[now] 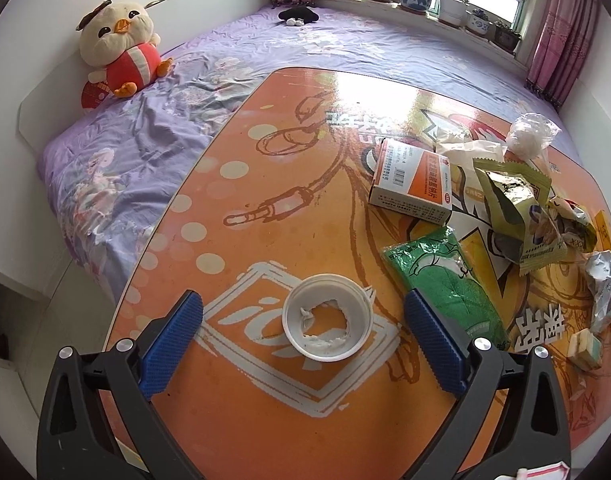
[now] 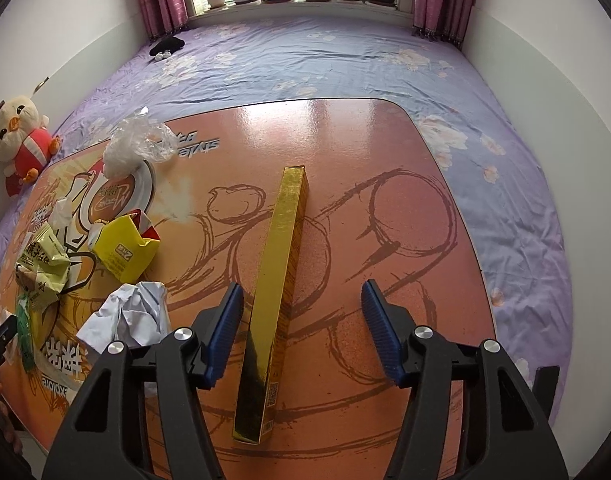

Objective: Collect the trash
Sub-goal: 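Grasp the clear plastic cup with the left tool while the right tool grasps the yellow strip, then carry the cup and strip to the yellow bin and release both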

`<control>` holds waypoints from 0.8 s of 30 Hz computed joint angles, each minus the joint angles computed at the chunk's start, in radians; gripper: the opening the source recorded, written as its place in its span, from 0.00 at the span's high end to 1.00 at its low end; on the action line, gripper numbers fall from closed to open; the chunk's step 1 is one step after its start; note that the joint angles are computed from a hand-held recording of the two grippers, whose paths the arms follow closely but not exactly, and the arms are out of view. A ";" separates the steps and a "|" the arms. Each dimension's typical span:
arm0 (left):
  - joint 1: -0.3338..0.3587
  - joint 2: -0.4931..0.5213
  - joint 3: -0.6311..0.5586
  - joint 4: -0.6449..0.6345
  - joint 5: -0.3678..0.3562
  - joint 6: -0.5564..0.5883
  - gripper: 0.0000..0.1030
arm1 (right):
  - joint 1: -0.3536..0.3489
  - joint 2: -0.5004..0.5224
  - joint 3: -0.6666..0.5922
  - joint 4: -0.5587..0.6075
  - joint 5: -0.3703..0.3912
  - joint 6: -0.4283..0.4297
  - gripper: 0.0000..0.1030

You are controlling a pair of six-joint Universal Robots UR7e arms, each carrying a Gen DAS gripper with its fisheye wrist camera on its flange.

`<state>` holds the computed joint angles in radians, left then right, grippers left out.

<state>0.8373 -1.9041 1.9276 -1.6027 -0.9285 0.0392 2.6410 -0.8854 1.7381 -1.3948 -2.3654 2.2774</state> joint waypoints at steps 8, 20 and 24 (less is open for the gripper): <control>0.005 0.004 -0.016 0.015 -0.025 0.043 0.13 | -0.004 0.010 -0.005 -0.029 -0.038 -0.079 0.70; 0.029 0.015 -0.057 0.035 -0.070 0.134 0.62 | 0.011 0.005 0.014 -0.111 -0.044 -0.162 0.87; 0.045 0.033 -0.080 0.048 -0.100 0.124 0.62 | 0.011 -0.002 0.019 -0.121 -0.039 -0.170 0.87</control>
<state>0.8824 -1.8709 1.8476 -1.5545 -1.0284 0.1634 2.6519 -0.8869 1.7575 -1.5156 -2.4044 2.1079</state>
